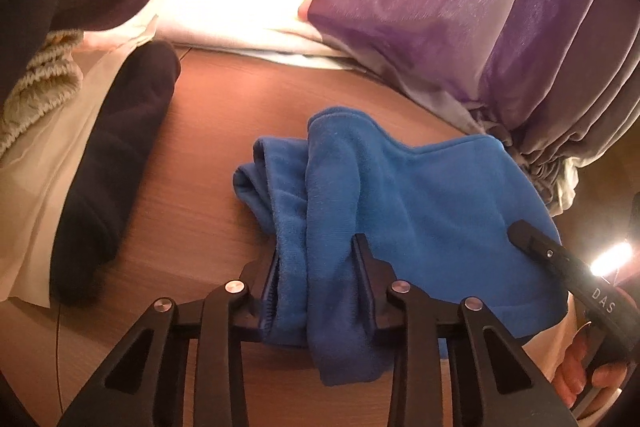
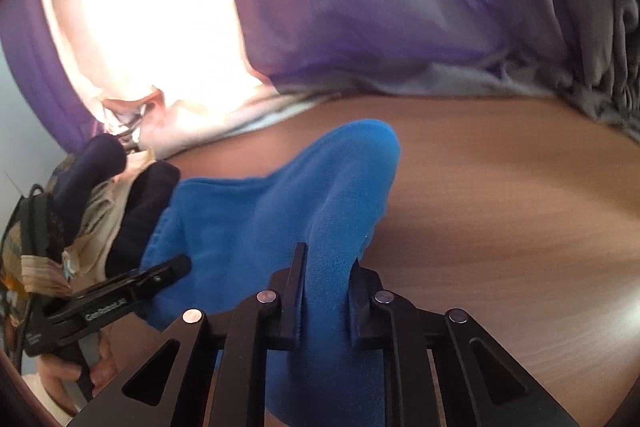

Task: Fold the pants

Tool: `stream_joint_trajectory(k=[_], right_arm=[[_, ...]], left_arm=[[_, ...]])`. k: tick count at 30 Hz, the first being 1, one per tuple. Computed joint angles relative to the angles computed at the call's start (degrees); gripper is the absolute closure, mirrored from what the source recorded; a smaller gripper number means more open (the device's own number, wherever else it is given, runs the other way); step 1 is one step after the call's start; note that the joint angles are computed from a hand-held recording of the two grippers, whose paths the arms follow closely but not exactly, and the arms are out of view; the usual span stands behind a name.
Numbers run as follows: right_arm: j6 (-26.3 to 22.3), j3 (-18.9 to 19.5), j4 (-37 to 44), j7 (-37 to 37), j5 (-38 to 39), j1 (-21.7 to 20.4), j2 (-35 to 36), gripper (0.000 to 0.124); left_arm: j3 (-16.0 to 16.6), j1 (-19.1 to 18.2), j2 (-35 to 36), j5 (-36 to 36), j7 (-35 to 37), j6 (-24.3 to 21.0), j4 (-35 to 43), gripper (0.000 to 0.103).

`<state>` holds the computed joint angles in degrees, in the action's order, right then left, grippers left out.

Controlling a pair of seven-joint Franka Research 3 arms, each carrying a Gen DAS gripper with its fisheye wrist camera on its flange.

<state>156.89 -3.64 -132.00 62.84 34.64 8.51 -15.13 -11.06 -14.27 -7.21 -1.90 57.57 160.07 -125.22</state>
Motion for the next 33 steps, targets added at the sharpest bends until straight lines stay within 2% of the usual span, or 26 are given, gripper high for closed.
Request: stream_joint_trajectory(k=[1,2,4,9,12,16,19,23,26,30,32,33], right_arm=[[0.18,-0.02,-0.04,-0.37,0.11,0.14,-0.28,0.107],[0.56,0.12,-0.2,-0.41,-0.02,0.18,-0.66,0.107],[1.08,0.14,-0.64,-0.7,0.11,0.49,-1.66,0.107],[1.68,-0.3,-1.66,-2.42,1.35,1.56,-4.25,0.107],[0.97,-0.42,-2.21,-1.84,0.73,1.48,-4.8,0.107],[-0.41,-0.15,-2.46,-0.47,-1.05,0.75,-4.19,0.107],[-0.25,0.04,-2.93,0.1,-2.38,0.16,-3.93,0.107],[-0.9,0.14,-2.62,1.3,-3.54,-0.46,-2.97,0.107],[-1.34,0.35,-2.49,2.6,-4.44,-1.0,-2.13,0.107],[-1.51,0.85,-2.84,4.63,-6.4,-1.9,-1.43,0.107],[-1.64,1.04,-2.89,5.53,-7.38,-2.22,-1.07,0.107],[-1.83,1.01,-2.75,6.0,-7.57,-2.31,-0.78,0.106]], left_arm=[[-0.01,0.0,-0.3,-0.04,-0.16,0.29,-0.03,0.075],[-0.33,0.36,-0.84,1.47,-1.25,0.75,-0.14,0.088],[0.06,-0.36,-1.44,0.68,0.85,1.07,0.28,0.088],[-0.6,0.1,-2.44,4.29,-1.23,1.02,0.39,0.088],[0.17,-0.77,-2.83,2.01,-0.62,0.63,-0.7,0.088],[-0.75,0.36,-3.42,5.64,-3.47,-0.55,-2.38,0.081],[-1.27,1.22,-3.57,8.54,-5.84,-1.34,-2.79,0.068],[-0.89,1.01,-2.77,9.65,-5.4,-1.95,-2.26,0.063],[0.05,0.36,-2.29,6.54,-4.21,-1.16,-2.95,0.053],[1.77,-1.48,-1.37,-1.27,1.28,-0.31,-3.15,0.053],[2.72,-2.6,-0.47,-7.76,5.31,-0.18,-2.76,0.053],[2.41,-2.33,-0.27,-8.43,5.39,-0.08,-2.56,0.053]])
